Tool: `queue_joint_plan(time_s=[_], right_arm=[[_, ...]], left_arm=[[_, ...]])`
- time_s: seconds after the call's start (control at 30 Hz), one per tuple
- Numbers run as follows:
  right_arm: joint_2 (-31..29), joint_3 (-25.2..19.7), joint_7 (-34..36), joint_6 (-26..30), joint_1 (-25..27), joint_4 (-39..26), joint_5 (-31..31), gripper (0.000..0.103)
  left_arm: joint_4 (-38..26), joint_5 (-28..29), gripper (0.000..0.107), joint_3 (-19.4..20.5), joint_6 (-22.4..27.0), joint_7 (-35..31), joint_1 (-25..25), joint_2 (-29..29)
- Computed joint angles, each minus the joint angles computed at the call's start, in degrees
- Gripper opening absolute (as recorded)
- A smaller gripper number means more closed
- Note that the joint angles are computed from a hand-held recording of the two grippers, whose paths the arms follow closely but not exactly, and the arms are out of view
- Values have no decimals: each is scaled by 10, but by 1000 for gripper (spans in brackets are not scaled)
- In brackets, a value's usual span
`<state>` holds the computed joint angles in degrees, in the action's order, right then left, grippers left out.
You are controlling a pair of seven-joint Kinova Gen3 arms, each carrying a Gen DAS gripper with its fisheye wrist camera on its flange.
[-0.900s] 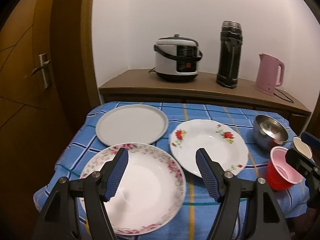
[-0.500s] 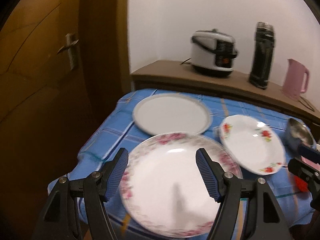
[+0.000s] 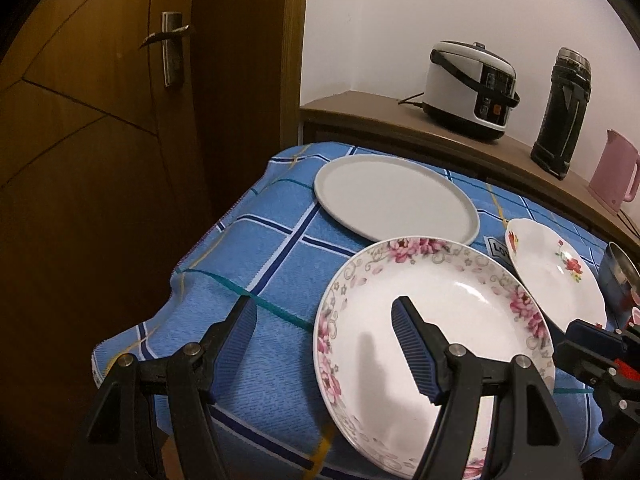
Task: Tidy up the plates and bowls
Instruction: 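Move the left gripper to the pink-floral plate rim and close on it, then lift the pink-floral plate off the cloth with the left gripper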
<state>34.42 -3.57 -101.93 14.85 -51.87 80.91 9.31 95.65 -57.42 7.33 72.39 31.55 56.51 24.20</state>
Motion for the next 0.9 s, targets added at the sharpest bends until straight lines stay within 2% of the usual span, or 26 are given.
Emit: queue_joint_plan(time_s=[0.23,0.3,0.5,0.57,0.67,0.9], right_arm=[[20,11,-9,56,-14,-41,11,25],[26,3,-9,67,-9,-53,10,25],[37,11,-24,77,-16,-70,20,23],[39,12,-27,76,-16,-74,23,23],[41,18,-35,68,-21,-72,30,21],[47,25,-41,61,-26,-78,39,21]], left_arm=[[22,-9,70,1,-29,16,-7,-5],[27,-9,60,2,-38,15,-11,-7],[31,-8,48,1,-54,9,-16,-7],[34,-7,47,1,-68,6,-21,-9],[41,-12,33,5,-91,5,-29,-9],[20,-3,33,-7,-65,3,-12,6]])
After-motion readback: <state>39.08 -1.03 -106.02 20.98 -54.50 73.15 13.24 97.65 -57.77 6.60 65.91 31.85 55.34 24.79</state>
